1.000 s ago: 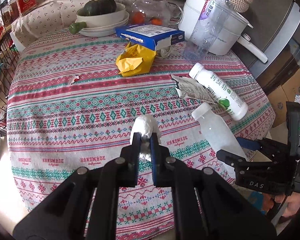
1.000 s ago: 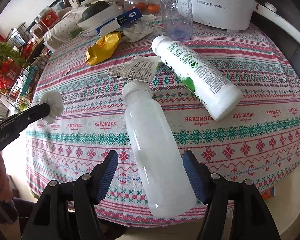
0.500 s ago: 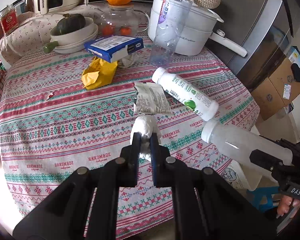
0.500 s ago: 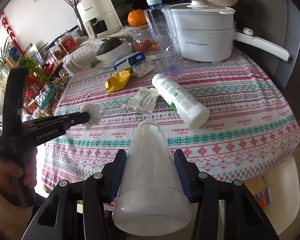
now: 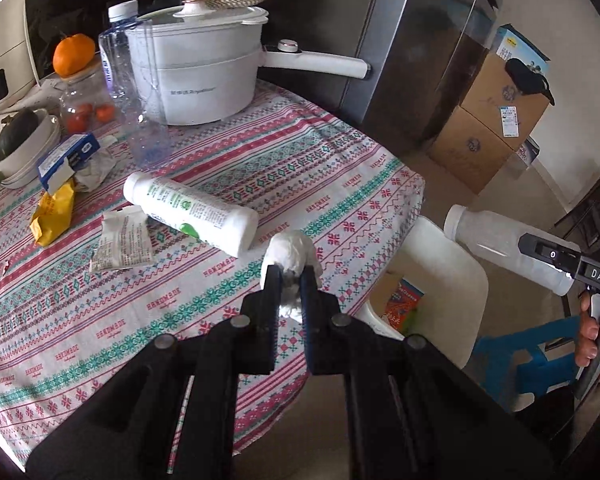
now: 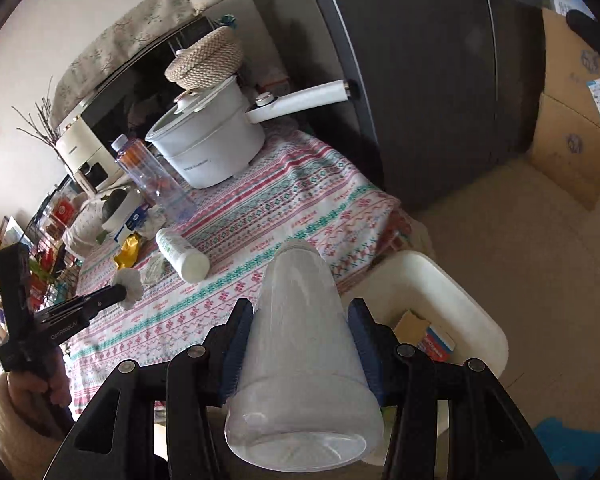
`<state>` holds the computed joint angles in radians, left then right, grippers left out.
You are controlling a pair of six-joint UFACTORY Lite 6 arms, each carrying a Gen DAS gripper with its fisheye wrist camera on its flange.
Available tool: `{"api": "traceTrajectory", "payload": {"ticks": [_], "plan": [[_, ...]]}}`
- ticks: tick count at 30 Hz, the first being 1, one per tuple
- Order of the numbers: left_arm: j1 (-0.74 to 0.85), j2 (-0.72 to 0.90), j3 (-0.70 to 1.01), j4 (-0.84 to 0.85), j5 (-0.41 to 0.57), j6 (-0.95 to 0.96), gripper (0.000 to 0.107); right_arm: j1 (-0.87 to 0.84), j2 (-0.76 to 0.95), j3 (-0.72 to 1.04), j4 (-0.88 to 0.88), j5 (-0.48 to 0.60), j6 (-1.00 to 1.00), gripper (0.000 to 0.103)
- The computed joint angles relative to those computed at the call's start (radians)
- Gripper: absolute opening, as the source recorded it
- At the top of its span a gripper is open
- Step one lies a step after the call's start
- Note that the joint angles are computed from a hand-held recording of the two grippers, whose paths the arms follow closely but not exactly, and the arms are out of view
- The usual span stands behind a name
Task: Collect trash
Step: 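Carry the tissue and white bottle toward the white bin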
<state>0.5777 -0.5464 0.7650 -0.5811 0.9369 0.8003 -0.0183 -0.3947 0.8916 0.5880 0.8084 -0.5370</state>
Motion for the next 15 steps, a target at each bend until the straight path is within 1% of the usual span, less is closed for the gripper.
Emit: {"api": "traceTrajectory", "payload": {"ticks": [2, 4, 7, 9, 12, 15], "plan": [[-0.149, -0.020, -0.025, 0.044, -0.056, -0.113, 0.011, -0.072, 0.012, -0.006, -0.010, 0.025, -0.032, 0.050], [-0.310, -0.027, -0.043, 0.102, -0.115, -0.242, 0.011, -0.112, 0.015, -0.026, -0.038, 0.025, -0.041, 0.050], [-0.535, -0.006, -0.063, 0.152, -0.199, -0.403, 0.011, -0.147, 0.037, -0.053, -0.077, 0.003, -0.037, 0.050], [-0.681, 0.013, -0.082, 0.209, -0.273, -0.502, 0.011, -0.176, 0.070, -0.065, -0.091, -0.008, -0.035, 0.050], [-0.893, 0.102, -0.088, 0.375, -0.388, -0.707, 0.011, -0.217, 0.131, -0.050, -0.096, -0.005, -0.034, 0.050], [-0.999, 0.224, -0.071, 0.460, -0.466, -0.829, 0.011, -0.241, 0.134, -0.048, -0.111, 0.000, -0.029, 0.051]]}}
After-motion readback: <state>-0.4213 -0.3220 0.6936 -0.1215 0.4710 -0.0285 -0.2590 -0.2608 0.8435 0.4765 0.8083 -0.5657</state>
